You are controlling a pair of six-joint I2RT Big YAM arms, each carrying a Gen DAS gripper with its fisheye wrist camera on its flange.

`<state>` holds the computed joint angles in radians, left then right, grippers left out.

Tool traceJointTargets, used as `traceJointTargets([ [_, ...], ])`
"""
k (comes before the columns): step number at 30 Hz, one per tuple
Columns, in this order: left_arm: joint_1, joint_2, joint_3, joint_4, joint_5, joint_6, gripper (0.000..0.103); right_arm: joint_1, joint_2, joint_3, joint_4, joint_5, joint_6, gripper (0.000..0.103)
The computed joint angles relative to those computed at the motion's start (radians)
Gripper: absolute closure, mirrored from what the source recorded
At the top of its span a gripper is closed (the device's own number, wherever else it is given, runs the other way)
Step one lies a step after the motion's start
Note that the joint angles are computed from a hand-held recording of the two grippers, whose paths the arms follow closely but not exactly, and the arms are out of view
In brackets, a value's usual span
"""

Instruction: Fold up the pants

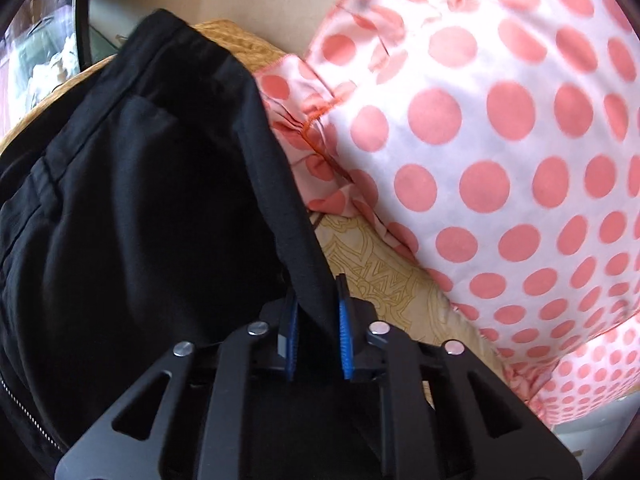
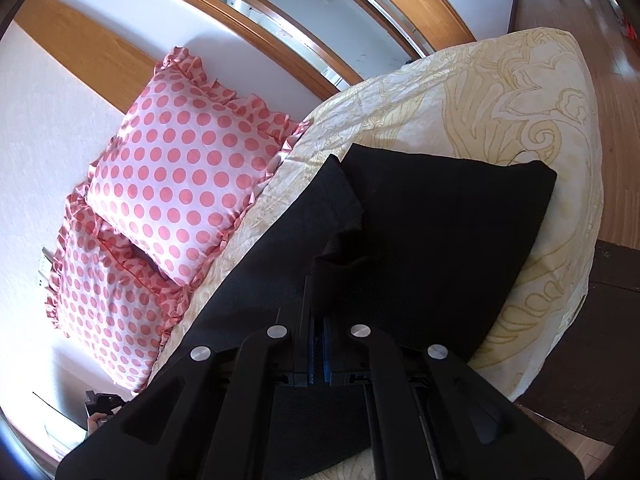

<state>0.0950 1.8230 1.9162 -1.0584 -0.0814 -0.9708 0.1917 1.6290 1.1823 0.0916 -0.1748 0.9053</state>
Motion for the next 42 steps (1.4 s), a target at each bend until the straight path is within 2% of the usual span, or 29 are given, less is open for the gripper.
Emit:
traceJointTargets([
  [6,-0.008,-0.161,-0.187,0.132,-0.04,0.018,0.09,-0.013,0.008,0.002,0.029,-0.034,0.029,0.101],
  [10,-0.027,-0.341,-0.357,0.24,-0.063,0.049,0.091,-0.027,0.008,0.018,0.048,-0.054,0.029,0.101],
  [11,-0.037,-0.362,-0.363,0.242,-0.076,0.052,0.091,-0.032,0.004,0.022,0.052,-0.054,0.026,0.101],
  [14,-0.091,-0.52,-0.486,0.293,-0.153,0.096,0.091,-0.045,-0.01,0.026,0.072,-0.055,0.02,0.101],
  [15,-0.102,-0.548,-0.493,0.29,-0.168,0.104,0.091,-0.047,-0.015,0.025,0.075,-0.052,0.016,0.1],
  [17,-0.172,-0.656,-0.583,0.303,-0.255,0.1,0.09,-0.058,-0.028,0.021,0.081,-0.049,0.016,0.1],
  [21,-0.329,-0.822,-0.758,0.309,-0.429,0.02,0.091,-0.072,-0.042,0.005,0.08,-0.039,0.017,0.1],
  [22,-0.393,-0.866,-0.818,0.292,-0.499,-0.031,0.091,-0.074,-0.044,0.001,0.078,-0.038,0.019,0.1],
  [24,-0.459,-0.909,-0.889,0.262,-0.562,-0.116,0.091,-0.076,-0.042,-0.002,0.069,-0.035,0.022,0.1],
  [27,-0.513,-0.964,-1.011,0.246,-0.568,-0.285,0.094,-0.077,-0.034,-0.003,0.049,-0.038,0.034,0.1],
  [29,-0.514,-0.975,-1.053,0.267,-0.56,-0.321,0.094,-0.077,-0.033,-0.006,0.044,-0.04,0.039,0.1],
  [31,-0.518,-0.987,-1.082,0.308,-0.571,-0.314,0.092,-0.076,-0.035,-0.006,0.037,-0.037,0.038,0.1],
  [34,-0.545,-1.009,-1.08,0.285,-0.63,-0.319,0.076,-0.076,-0.041,-0.008,0.03,-0.037,0.037,0.1],
  [36,-0.561,-1.037,-1.081,0.273,-0.679,-0.336,0.05,-0.076,-0.042,-0.007,0.026,-0.035,0.036,0.1],
  [38,-0.567,-1.092,-1.086,0.244,-0.751,-0.382,0.038,-0.076,-0.043,-0.007,0.02,-0.031,0.034,0.1],
  [39,-0.558,-1.131,-1.096,0.247,-0.781,-0.393,0.036,-0.075,-0.042,-0.006,0.016,-0.03,0.034,0.1],
  [40,-0.534,-1.16,-1.103,0.248,-0.771,-0.382,0.034,-0.074,-0.041,-0.004,0.012,-0.028,0.033,0.1],
  [42,-0.416,-1.194,-1.1,0.247,-0.648,-0.334,0.033,-0.072,-0.036,0.004,0.005,-0.027,0.033,0.1],
])
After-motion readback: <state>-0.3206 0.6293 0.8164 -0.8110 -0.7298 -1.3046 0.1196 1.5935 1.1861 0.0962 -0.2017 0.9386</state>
